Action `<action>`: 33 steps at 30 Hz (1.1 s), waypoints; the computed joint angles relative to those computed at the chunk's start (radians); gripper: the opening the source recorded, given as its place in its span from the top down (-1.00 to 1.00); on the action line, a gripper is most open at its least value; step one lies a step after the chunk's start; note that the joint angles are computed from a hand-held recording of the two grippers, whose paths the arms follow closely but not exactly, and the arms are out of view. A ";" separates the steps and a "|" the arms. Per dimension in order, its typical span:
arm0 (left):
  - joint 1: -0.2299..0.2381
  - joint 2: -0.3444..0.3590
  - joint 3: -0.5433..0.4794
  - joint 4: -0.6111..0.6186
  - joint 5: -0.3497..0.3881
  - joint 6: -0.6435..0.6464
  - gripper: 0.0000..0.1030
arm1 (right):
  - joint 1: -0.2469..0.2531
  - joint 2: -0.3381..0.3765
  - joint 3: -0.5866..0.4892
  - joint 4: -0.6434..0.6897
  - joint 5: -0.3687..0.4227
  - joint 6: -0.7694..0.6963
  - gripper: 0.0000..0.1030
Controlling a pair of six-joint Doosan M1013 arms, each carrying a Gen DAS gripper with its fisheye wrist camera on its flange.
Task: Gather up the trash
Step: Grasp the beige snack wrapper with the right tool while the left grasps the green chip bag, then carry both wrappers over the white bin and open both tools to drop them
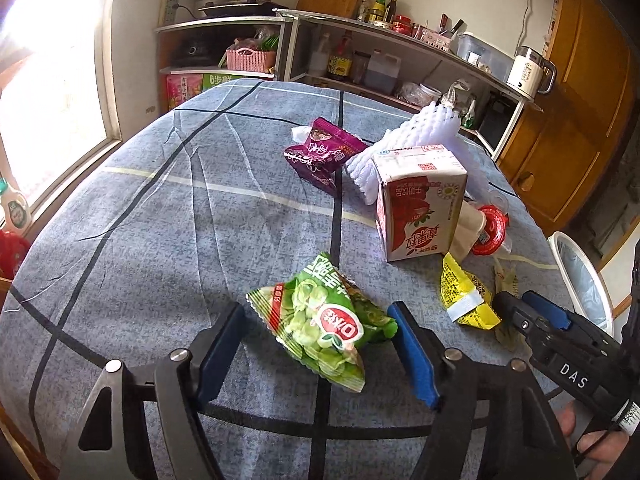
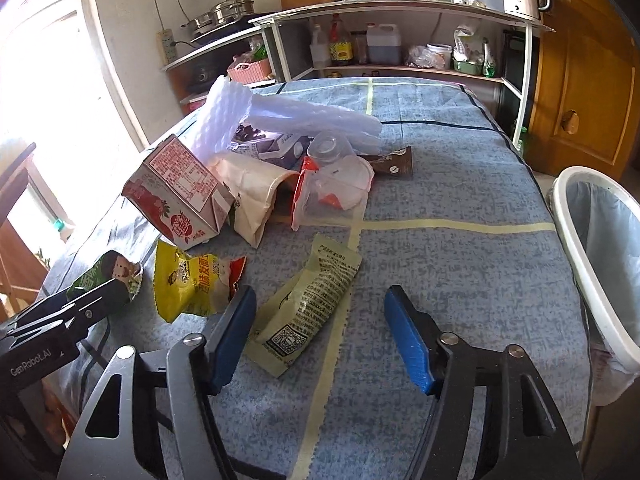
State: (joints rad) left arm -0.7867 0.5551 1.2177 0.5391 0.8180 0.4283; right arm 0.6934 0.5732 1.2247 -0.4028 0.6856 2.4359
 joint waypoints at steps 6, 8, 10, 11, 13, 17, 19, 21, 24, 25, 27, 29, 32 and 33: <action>0.001 0.004 -0.004 -0.013 -0.014 0.020 -0.02 | 0.000 -0.006 0.008 -0.031 0.007 0.044 0.44; 0.001 0.005 -0.006 -0.019 -0.017 0.030 0.02 | -0.003 -0.008 0.014 -0.030 0.001 0.045 0.52; 0.000 0.002 -0.003 -0.018 -0.024 0.031 0.05 | -0.002 -0.012 0.019 -0.038 -0.005 0.052 0.52; -0.001 0.000 -0.001 -0.016 -0.028 0.028 0.06 | -0.001 -0.014 0.023 -0.047 -0.007 0.060 0.53; -0.005 -0.004 0.002 -0.001 -0.030 0.022 0.06 | 0.001 -0.018 0.031 -0.064 -0.013 0.075 0.55; -0.018 -0.014 0.002 0.044 -0.035 0.010 0.07 | 0.005 -0.039 0.058 -0.115 -0.039 0.127 0.55; -0.025 -0.017 -0.001 0.057 -0.039 0.013 0.07 | 0.005 -0.057 0.079 -0.128 -0.064 0.150 0.56; -0.033 -0.021 -0.005 0.069 -0.050 0.018 0.07 | 0.003 -0.070 0.091 -0.144 -0.077 0.171 0.56; -0.046 -0.018 -0.024 0.073 -0.061 0.046 0.06 | 0.002 -0.095 0.114 -0.184 -0.091 0.215 0.55; -0.051 -0.013 -0.035 0.074 -0.059 0.060 0.06 | 0.001 -0.102 0.120 -0.196 -0.095 0.228 0.56; -0.059 -0.003 -0.060 0.073 -0.061 0.090 0.06 | 0.000 -0.119 0.136 -0.236 -0.093 0.267 0.55; -0.067 0.010 -0.088 0.064 -0.065 0.121 0.06 | -0.002 -0.134 0.152 -0.280 -0.089 0.310 0.56; -0.076 0.034 -0.135 0.060 -0.061 0.166 0.06 | -0.008 -0.159 0.178 -0.328 -0.079 0.365 0.55; -0.079 0.043 -0.151 0.047 -0.065 0.189 0.06 | -0.010 -0.164 0.187 -0.342 -0.077 0.379 0.55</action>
State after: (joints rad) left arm -0.8653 0.5978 1.0664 0.5862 0.7531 0.6170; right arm 0.6830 0.4091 1.4115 -0.7449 0.6089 2.8149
